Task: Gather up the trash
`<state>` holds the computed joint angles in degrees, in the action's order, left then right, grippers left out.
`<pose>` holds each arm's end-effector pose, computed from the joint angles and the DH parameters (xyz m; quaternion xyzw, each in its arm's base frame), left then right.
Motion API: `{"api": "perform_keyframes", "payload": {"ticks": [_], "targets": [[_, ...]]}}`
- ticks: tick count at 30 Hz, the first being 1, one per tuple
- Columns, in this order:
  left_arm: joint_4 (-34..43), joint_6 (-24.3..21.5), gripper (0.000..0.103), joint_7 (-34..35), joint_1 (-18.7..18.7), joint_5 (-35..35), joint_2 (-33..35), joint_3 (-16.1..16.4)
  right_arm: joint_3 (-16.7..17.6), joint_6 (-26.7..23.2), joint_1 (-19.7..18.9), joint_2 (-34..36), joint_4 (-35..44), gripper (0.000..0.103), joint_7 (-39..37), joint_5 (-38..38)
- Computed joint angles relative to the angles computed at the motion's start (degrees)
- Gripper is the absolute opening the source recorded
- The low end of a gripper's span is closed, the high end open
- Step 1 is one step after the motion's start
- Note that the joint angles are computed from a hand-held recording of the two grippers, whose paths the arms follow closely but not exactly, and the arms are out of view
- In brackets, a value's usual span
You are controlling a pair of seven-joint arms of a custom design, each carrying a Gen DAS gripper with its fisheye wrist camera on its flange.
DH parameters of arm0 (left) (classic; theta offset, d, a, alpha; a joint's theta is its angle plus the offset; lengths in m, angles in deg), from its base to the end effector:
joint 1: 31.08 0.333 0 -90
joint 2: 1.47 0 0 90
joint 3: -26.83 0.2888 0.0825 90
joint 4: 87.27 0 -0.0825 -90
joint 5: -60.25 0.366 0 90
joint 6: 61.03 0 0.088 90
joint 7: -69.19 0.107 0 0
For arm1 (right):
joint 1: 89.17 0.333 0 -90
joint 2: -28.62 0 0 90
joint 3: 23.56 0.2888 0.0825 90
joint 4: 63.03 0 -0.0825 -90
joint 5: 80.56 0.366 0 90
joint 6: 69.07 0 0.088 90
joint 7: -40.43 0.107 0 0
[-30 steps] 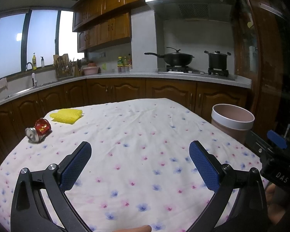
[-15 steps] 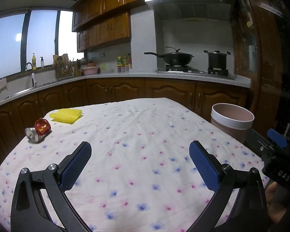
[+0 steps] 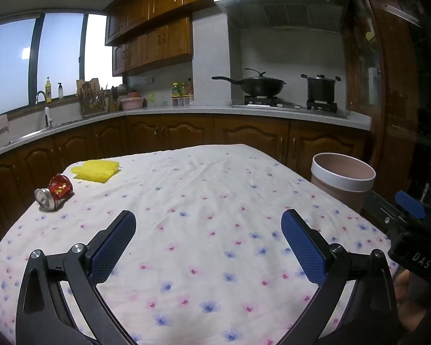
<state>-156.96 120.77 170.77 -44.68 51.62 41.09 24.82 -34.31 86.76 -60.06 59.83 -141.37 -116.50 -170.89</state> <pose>0.7350 -0.1805 0.4717 -0.4892 0.6599 -0.4485 0.3523 0.6586 0.2892 0.4491 -0.4743 0.6346 -0.4216 0.4411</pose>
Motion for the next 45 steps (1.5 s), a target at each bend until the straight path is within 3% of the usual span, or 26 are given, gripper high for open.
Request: {"api": "perform_keyframes", "payload": {"ticks": [45], "targets": [[5.7, -4.0, 0.103, 0.9, 2.2, 0.6, 3.5, -2.7, -0.4, 0.8, 0.5, 1.8, 2.1, 0.103, -2.3, 3.1]]}}
